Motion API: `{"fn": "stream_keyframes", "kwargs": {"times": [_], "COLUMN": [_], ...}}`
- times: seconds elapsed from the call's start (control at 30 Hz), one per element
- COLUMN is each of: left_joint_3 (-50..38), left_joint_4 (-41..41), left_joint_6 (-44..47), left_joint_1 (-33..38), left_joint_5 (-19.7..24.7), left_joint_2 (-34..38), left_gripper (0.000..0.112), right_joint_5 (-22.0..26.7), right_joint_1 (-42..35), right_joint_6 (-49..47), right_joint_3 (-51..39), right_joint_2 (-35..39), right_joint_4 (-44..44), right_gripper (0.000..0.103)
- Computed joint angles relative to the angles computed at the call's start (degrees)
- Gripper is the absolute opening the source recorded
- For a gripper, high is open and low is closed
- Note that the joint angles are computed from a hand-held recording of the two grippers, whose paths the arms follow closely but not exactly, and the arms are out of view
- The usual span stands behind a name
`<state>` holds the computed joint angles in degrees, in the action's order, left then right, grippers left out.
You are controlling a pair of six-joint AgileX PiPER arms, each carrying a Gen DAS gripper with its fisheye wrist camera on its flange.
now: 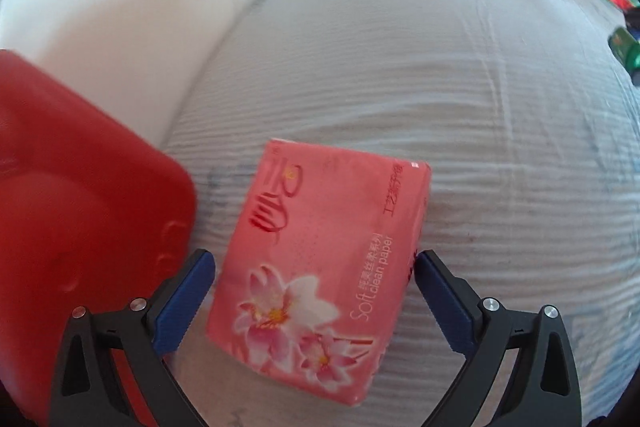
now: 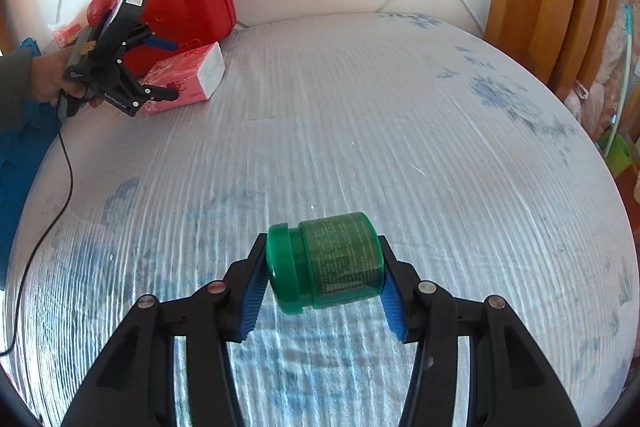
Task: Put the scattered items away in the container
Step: 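Grasp the green bottle with the right tool while the left tool grasps the pink tissue pack, then carry the tissue pack and green bottle with both tools over the blue crate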
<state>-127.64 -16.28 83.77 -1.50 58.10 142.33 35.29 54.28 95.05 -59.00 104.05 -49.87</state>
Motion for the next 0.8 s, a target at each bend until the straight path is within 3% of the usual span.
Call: {"fn": "stream_keyframes", "kwargs": {"times": [0.17, 0.33, 0.5, 0.67, 0.8], "left_joint_3": [-7.2, -0.6, 7.5, 19.0, 27.3], "left_joint_4": [2.9, 2.6, 3.2, 0.1, -3.0], "left_joint_6": [-2.6, -4.9, -10.5, -10.3, -9.8], "left_joint_1": [-1.1, -1.4, -1.9, -0.6, 0.6], "left_joint_5": [2.0, -3.6, -9.6, -16.1, -18.8], "left_joint_2": [4.4, 1.7, -2.4, -8.2, -13.6], "left_gripper": [0.101, 0.103, 0.093, 0.086, 0.084], "right_joint_5": [0.1, -0.4, 0.8, 2.3, 4.2], "right_joint_1": [0.9, 0.8, 1.0, 0.9, 1.3], "right_joint_6": [1.4, 0.1, -2.7, -5.5, -7.3], "right_joint_3": [1.3, -0.1, -2.2, -3.8, -5.0], "right_joint_2": [-0.6, -0.1, -0.4, -1.7, -3.4], "right_joint_4": [0.7, 1.2, 2.0, 3.0, 3.6], "right_gripper": [0.049, 0.049, 0.049, 0.049, 0.049]}}
